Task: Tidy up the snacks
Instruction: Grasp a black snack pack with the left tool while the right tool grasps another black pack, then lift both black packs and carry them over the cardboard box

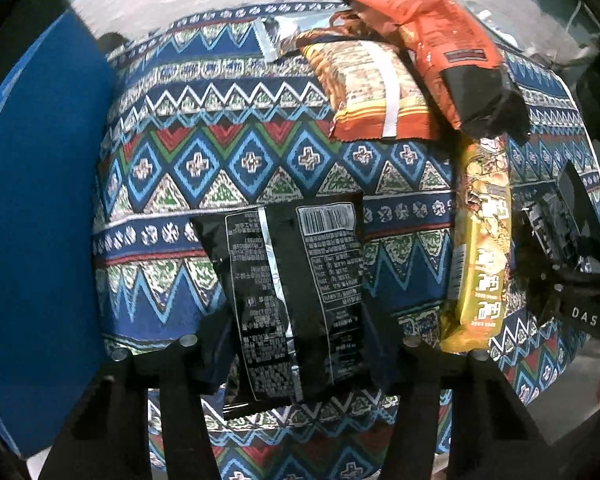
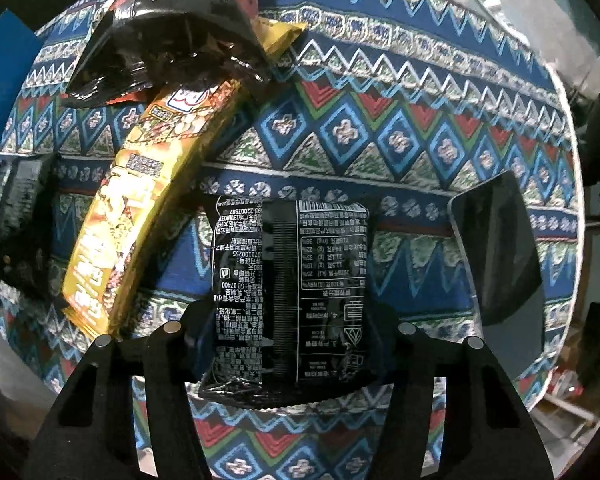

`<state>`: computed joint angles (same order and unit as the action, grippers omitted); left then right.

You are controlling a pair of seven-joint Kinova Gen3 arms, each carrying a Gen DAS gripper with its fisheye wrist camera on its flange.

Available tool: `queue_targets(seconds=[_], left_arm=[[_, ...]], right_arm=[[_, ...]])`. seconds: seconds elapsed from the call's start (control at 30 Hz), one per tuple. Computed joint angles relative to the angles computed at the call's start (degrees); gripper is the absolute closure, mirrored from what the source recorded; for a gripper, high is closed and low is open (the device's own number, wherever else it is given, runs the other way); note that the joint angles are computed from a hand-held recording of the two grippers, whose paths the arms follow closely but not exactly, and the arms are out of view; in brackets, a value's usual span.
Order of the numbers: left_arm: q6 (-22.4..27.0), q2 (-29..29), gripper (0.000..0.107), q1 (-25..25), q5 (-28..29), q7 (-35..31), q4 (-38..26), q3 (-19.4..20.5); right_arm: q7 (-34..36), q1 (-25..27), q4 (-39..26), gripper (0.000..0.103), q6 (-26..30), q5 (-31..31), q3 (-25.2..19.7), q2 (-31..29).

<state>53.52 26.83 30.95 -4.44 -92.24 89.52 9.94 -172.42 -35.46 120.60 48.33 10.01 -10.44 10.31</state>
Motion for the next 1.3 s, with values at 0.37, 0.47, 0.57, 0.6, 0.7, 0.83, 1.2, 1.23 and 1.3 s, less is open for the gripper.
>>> queue_targets(seconds=[0.37, 0.47, 0.57, 0.6, 0.7, 0.83, 1.2, 1.23, 1.3], left_arm=[[-1.48, -3.36, 0.052, 0.51, -2.36, -2.31, -0.21, -0.03], [-2.32, -5.30, 0.052, -0.26, -3.08, -3.68, 0.42, -0.06], [-3.62, -8.31, 0.052, -2.39, -2.71, -6.52, 2.34, 0.08], [-4.19, -9.44, 0.052, -3.12, -2.53, -7.46, 3.36, 0.12], [-5.79, -12.20, 0.052, -5.14, -1.64, -10.14, 6.00, 0.26], [-8.21, -13.08, 0.052, -7.04, -1.03, -13.02, 6.69, 0.24], [-11.58, -17.37, 0.052, -9.91, 1.12, -18.67, 8.93, 0.26], [-11.85, -17.48, 0.052, -9.90, 0.88, -18.62, 8.95, 0.20], [-12.39, -18.10, 0.052, -10.39, 1.31, -19.33, 9.21, 0.19]], right_arm=[[-4.96, -2.09, -5.08, 0.045, 12.56, 5.17, -2.02, -4.05], [-5.59, -2.33, -7.05, 0.045, 15.69, 6.49, -2.73, -4.79], [-5.36, -2.35, -9.23, 0.045, 17.91, 7.36, -3.11, -4.89], [-5.43, -2.45, -9.80, 0.045, 18.63, 7.73, -3.24, -5.07], [-5.48, -2.70, -11.17, 0.045, 20.34, 8.82, -3.56, -5.26], [-6.78, -3.72, -13.43, 0.045, 22.66, 10.91, -4.27, -5.82], [-5.29, -4.48, -18.11, 0.045, 24.23, 15.40, -4.71, -5.39], [-5.15, -4.70, -18.73, 0.045, 24.47, 15.78, -4.72, -5.23], [-4.95, -5.03, -19.64, 0.045, 24.70, 16.36, -4.65, -5.02]])
